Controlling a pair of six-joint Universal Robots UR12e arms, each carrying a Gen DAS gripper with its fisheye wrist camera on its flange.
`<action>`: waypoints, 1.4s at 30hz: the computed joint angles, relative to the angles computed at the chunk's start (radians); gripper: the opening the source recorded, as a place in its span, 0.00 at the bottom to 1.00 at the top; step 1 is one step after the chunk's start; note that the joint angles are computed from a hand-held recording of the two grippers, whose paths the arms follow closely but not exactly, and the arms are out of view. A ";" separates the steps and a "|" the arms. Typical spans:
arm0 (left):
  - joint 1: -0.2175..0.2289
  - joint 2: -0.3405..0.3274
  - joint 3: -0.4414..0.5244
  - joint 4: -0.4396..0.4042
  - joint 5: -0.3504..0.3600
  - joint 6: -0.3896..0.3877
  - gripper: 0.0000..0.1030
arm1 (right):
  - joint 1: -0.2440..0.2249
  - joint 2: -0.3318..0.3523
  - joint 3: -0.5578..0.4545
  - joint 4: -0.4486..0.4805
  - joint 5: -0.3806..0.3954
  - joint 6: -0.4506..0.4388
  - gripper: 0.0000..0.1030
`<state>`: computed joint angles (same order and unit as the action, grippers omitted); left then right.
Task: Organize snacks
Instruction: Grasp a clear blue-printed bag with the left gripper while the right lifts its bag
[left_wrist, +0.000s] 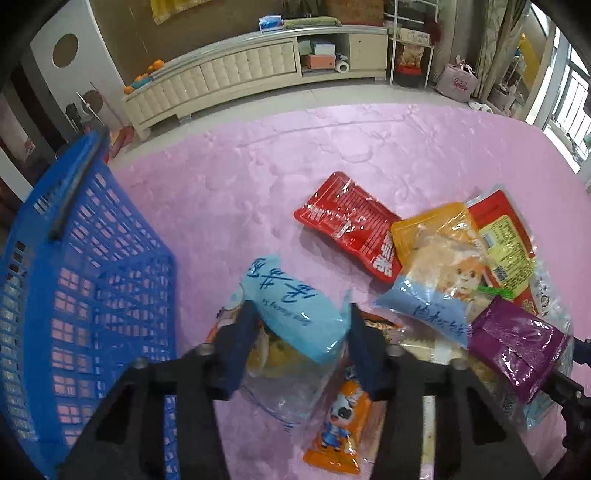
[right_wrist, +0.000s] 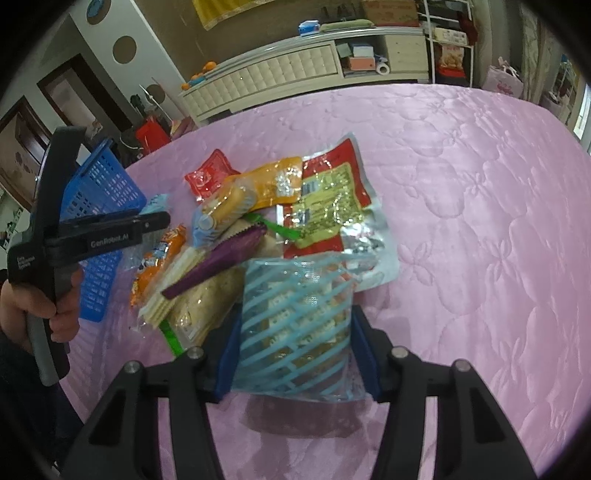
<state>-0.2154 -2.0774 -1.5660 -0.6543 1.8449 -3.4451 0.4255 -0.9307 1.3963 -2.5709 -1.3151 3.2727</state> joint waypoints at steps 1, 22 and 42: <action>-0.004 -0.001 0.000 0.006 0.008 0.009 0.29 | 0.000 -0.003 0.003 -0.004 0.000 0.002 0.57; -0.031 0.178 -0.181 0.209 -0.072 -0.010 0.16 | 0.023 -0.098 0.069 -0.078 -0.047 0.015 0.57; 0.017 0.346 -0.310 0.332 -0.113 0.031 0.15 | 0.102 -0.078 -0.057 -0.068 -0.060 -0.029 0.57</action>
<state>-0.1980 -1.7314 -1.8763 -0.3224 1.7317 -3.4139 0.5278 -1.0082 1.3395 -2.6390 -1.3747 3.2440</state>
